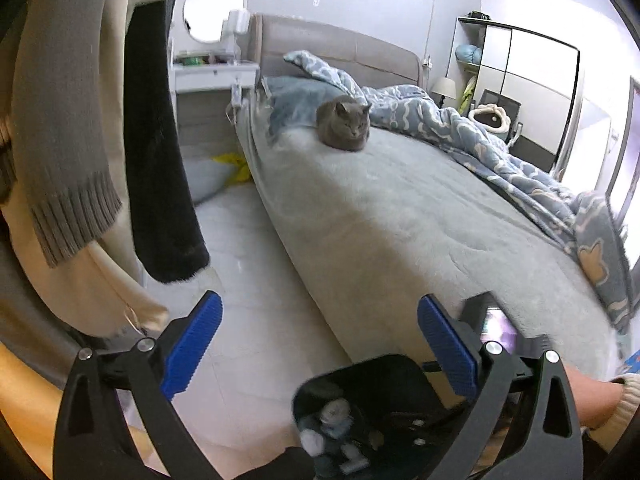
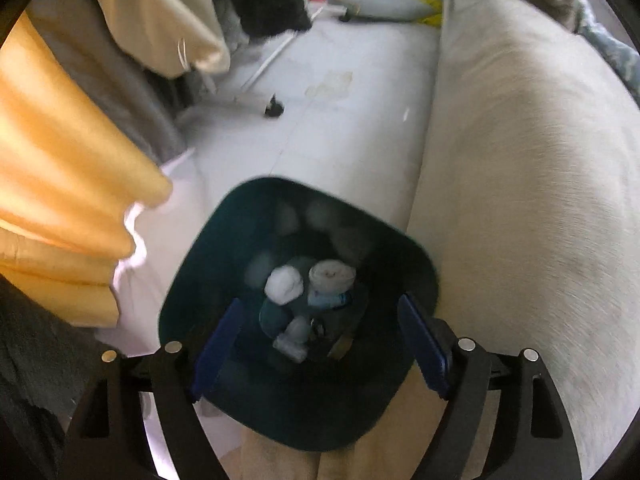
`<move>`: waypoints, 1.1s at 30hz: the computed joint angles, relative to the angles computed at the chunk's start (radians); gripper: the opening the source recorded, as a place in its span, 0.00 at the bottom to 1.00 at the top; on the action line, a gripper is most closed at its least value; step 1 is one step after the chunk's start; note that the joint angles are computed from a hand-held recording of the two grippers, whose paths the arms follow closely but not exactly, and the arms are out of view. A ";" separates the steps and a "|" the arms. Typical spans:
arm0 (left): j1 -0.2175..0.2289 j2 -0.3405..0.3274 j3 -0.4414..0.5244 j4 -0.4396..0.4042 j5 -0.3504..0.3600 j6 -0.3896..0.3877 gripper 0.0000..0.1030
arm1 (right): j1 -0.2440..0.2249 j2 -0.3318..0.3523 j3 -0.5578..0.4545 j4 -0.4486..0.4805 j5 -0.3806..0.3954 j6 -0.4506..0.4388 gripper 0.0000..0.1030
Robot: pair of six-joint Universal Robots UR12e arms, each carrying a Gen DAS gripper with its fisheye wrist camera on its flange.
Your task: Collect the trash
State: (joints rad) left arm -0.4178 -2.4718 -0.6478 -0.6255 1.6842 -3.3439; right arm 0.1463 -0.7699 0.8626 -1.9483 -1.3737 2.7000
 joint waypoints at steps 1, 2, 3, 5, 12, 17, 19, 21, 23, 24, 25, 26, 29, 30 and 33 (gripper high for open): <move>-0.004 -0.002 0.003 0.007 0.012 0.010 0.97 | -0.001 -0.021 0.034 -0.044 -0.001 0.006 0.79; -0.006 -0.001 0.002 0.009 0.016 0.014 0.97 | -0.004 -0.040 0.064 -0.084 0.004 0.010 0.79; -0.010 -0.004 0.009 0.005 0.020 0.018 0.97 | -0.009 -0.066 0.103 -0.131 0.016 0.017 0.79; -0.016 -0.004 0.008 0.005 0.033 0.028 0.97 | -0.017 -0.105 0.161 -0.209 0.023 0.033 0.83; -0.059 0.008 -0.015 0.024 0.102 0.075 0.97 | -0.058 -0.223 0.323 -0.451 0.024 0.128 0.90; -0.090 0.023 -0.034 0.007 0.151 0.067 0.97 | -0.089 -0.295 0.424 -0.586 0.024 0.183 0.96; -0.100 0.027 -0.037 -0.001 0.165 0.049 0.97 | -0.101 -0.329 0.475 -0.652 0.012 0.205 0.97; -0.114 0.028 -0.031 -0.020 0.188 0.028 0.97 | -0.114 -0.361 0.519 -0.708 -0.010 0.225 0.97; -0.127 0.030 -0.029 -0.030 0.217 0.015 0.97 | -0.127 -0.392 0.559 -0.765 -0.027 0.249 0.97; -0.133 0.030 -0.025 -0.037 0.229 0.007 0.97 | -0.135 -0.407 0.576 -0.792 -0.029 0.268 0.97; -0.139 0.033 -0.028 -0.037 0.239 -0.001 0.97 | -0.139 -0.417 0.590 -0.813 -0.034 0.284 0.97; -0.146 0.035 -0.028 -0.039 0.252 -0.013 0.97 | -0.147 -0.433 0.607 -0.830 -0.041 0.298 0.97; -0.159 0.047 -0.043 -0.025 0.271 -0.037 0.97 | -0.167 -0.477 0.659 -0.877 -0.060 0.310 0.97; -0.164 0.052 -0.050 -0.022 0.280 -0.045 0.97 | -0.177 -0.494 0.678 -0.889 -0.062 0.313 0.97; -0.174 0.065 -0.069 -0.018 0.297 -0.061 0.97 | -0.201 -0.532 0.727 -0.911 -0.069 0.326 0.97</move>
